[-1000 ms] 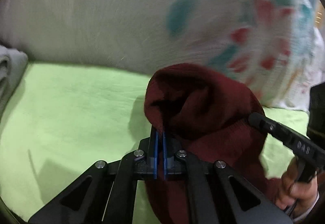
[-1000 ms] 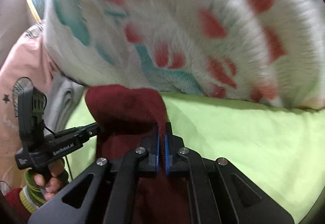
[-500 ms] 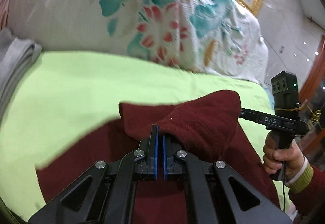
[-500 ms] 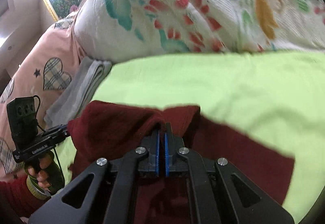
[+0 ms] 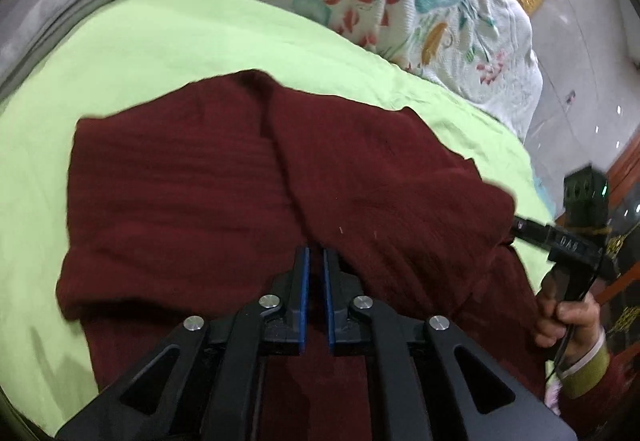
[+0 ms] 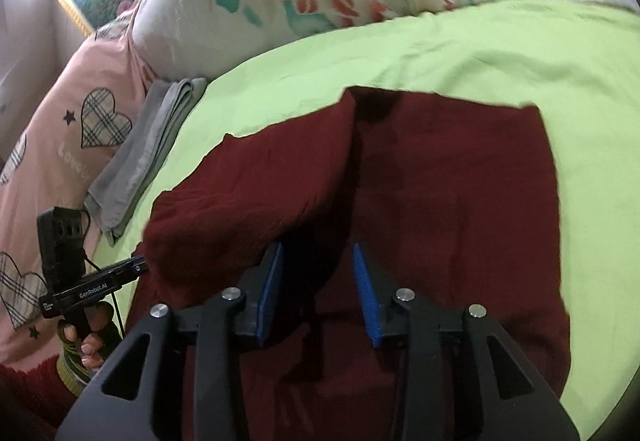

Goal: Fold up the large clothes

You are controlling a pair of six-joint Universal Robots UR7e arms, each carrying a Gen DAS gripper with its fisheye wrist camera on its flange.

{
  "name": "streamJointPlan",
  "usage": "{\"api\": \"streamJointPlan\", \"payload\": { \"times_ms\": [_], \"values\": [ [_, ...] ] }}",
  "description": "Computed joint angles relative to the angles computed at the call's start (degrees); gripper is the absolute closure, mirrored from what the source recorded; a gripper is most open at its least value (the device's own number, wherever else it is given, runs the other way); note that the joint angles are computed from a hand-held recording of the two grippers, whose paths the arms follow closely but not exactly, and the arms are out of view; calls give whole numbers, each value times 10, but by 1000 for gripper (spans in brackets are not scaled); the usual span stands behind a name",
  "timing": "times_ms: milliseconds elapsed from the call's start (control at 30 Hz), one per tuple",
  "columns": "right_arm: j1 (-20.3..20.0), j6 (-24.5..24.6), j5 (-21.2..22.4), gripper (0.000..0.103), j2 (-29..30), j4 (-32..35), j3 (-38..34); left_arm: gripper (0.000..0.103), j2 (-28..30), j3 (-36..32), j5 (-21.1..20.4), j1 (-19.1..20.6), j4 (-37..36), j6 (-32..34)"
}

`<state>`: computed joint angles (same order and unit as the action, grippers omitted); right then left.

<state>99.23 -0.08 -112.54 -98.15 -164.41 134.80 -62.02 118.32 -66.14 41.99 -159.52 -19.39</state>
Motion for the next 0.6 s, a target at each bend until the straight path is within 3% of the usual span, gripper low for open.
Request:
{"api": "streamJointPlan", "payload": {
  "times_ms": [167,233,333,433,467,500,533,567,600],
  "values": [
    [-14,27,26,66,-32,-13,27,65,-8,-6,-51,20,-3,-41],
    [-17,34,32,66,-37,-17,32,46,2,-21,-80,29,6,-56],
    [-19,40,39,66,-37,-27,34,43,21,-42,-109,37,20,-65],
    [-22,48,45,66,-32,-34,34,33,51,-75,-144,46,56,-77],
    [-23,51,47,66,-30,-38,34,36,60,-82,-152,47,58,-76],
    [-25,52,51,66,-29,-39,34,49,64,-84,-152,45,53,-71],
    [-25,56,53,66,-27,-40,33,88,68,-84,-151,40,43,-55],
    [-25,58,53,65,-25,-41,33,103,67,-84,-147,35,43,-49],
    [-24,61,54,65,-24,-43,33,99,64,-80,-133,31,34,-50]
  ]
}}
